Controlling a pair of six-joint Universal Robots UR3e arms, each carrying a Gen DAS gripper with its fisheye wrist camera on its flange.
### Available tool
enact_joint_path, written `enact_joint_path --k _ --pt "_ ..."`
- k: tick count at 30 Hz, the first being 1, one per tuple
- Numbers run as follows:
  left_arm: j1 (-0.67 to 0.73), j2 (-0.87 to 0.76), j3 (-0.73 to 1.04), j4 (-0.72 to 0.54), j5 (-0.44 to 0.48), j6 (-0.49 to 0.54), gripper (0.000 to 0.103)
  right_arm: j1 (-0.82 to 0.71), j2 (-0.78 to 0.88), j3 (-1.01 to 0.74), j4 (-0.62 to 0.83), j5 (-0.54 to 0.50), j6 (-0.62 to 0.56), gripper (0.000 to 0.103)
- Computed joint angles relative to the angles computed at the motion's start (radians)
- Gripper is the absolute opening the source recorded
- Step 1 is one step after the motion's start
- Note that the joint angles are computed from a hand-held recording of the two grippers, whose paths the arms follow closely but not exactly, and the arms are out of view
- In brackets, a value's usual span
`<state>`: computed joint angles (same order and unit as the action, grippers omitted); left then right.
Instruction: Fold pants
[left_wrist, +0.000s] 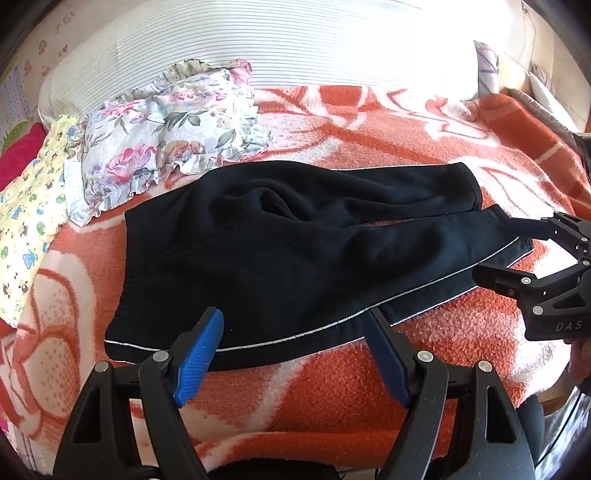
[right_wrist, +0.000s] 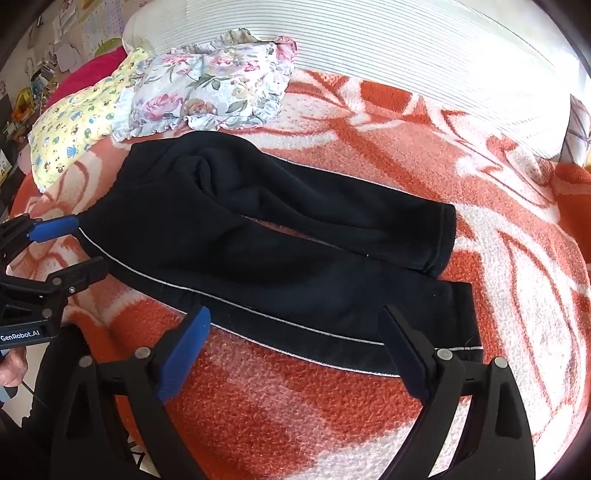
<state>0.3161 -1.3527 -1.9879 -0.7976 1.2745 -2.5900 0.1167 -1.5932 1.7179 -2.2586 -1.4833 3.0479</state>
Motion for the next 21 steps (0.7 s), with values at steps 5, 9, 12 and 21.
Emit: enact_joint_path --k 5,9,12,21 --pt "-0.003 -0.015 0.006 0.001 0.002 0.002 0.078 -0.002 0.0 0.008 -0.008 0.005 -0.005 0.092" --pt "-0.007 -0.024 0.009 0.001 0.003 0.004 0.078 -0.002 -0.005 0.018 -0.016 0.006 0.001 0.092" --pt "-0.011 -0.03 0.014 -0.005 -0.001 0.007 0.079 -0.027 0.013 0.006 -0.015 0.013 -0.015 0.092" --pt "-0.026 -0.054 0.033 -0.022 -0.003 0.02 0.078 -0.044 -0.051 0.091 -0.066 0.015 0.004 0.092"
